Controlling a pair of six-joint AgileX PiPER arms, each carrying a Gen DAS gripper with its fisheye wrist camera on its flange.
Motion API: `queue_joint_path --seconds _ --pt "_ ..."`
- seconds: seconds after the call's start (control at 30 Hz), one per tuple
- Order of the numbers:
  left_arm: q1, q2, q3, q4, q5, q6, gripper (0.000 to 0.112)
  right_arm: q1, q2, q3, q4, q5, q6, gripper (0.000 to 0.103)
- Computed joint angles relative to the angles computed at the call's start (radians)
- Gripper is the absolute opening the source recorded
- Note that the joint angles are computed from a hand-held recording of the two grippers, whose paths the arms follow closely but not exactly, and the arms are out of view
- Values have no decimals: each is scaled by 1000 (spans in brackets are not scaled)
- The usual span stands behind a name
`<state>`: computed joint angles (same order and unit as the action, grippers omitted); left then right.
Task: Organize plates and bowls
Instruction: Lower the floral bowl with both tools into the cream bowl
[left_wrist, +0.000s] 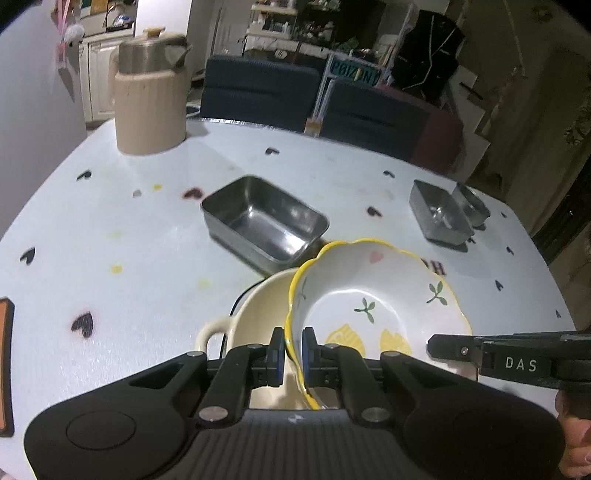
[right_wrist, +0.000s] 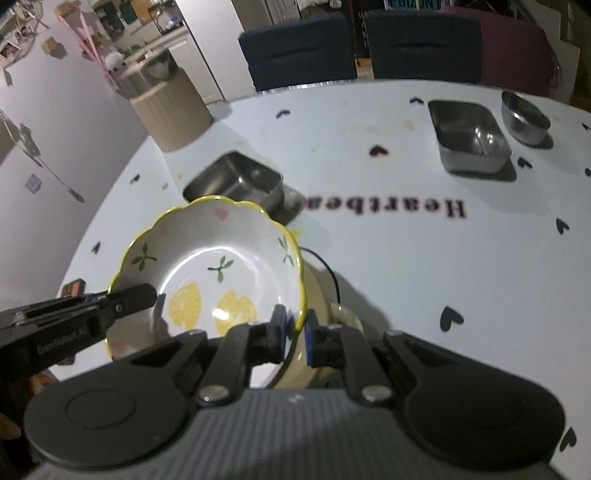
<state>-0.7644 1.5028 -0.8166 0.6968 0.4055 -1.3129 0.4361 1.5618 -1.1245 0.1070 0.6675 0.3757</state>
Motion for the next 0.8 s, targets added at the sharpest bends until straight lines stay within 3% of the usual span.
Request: queue_joint_path --seconds 0.8 --pt "27 92 5 -91 -14 85 10 61 139 -65 -74 20 86 12"
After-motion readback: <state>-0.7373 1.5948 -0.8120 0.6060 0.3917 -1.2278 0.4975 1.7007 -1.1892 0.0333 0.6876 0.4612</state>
